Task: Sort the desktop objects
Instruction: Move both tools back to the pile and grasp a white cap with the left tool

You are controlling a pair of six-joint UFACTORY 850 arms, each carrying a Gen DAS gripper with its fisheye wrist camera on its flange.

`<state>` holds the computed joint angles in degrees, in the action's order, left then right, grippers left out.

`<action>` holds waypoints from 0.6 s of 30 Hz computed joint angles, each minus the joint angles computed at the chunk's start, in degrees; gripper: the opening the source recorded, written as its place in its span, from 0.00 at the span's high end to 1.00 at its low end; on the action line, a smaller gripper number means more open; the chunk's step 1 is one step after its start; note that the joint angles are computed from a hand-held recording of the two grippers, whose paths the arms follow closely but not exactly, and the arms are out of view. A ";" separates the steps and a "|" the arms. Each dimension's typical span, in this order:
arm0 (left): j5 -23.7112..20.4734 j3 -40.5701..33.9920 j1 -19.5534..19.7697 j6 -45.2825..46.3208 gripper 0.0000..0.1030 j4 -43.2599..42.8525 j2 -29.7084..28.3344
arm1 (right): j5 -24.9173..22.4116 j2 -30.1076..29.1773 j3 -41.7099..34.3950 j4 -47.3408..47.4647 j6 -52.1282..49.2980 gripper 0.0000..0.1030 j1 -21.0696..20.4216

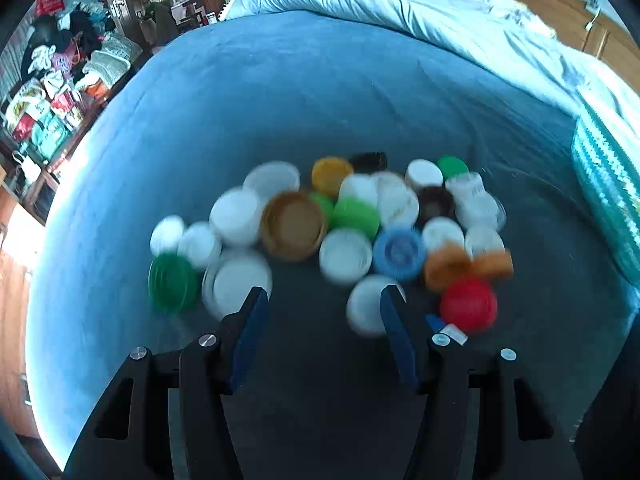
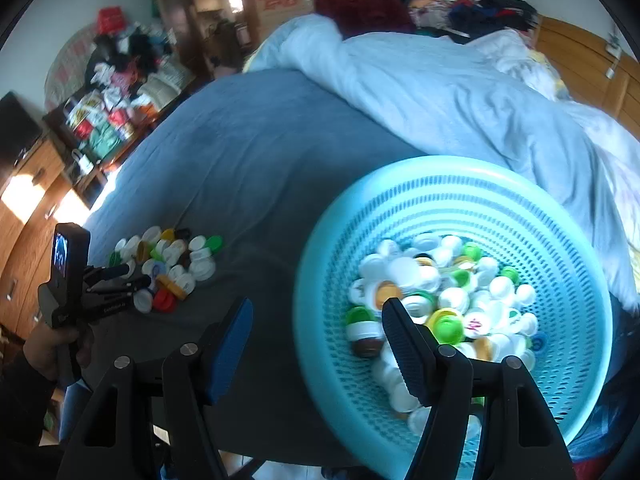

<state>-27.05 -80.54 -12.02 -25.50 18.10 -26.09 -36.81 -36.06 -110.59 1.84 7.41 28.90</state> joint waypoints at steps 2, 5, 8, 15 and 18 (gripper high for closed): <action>1.14 2.80 0.94 4.44 0.49 -5.19 2.38 | -0.66 -0.72 -1.20 -0.08 -0.80 0.30 0.83; 7.23 10.11 1.95 0.52 0.49 -3.46 7.88 | -0.64 -1.11 -1.82 -2.30 -0.51 0.28 2.23; 11.36 14.72 2.82 -1.80 0.49 -3.23 11.46 | -1.08 -1.61 -2.47 -2.48 -0.93 0.27 3.10; 17.56 16.78 1.50 21.10 0.49 -22.04 12.59 | -3.72 -3.80 -5.15 -1.55 -3.19 0.27 5.39; 20.03 15.62 -0.31 12.48 0.49 -11.31 11.34 | -4.01 -3.99 -5.28 -1.55 -3.46 0.27 5.88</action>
<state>-7.01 -64.92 -12.32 -13.02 6.79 -14.75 -40.82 -40.05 -115.87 0.29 3.94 34.78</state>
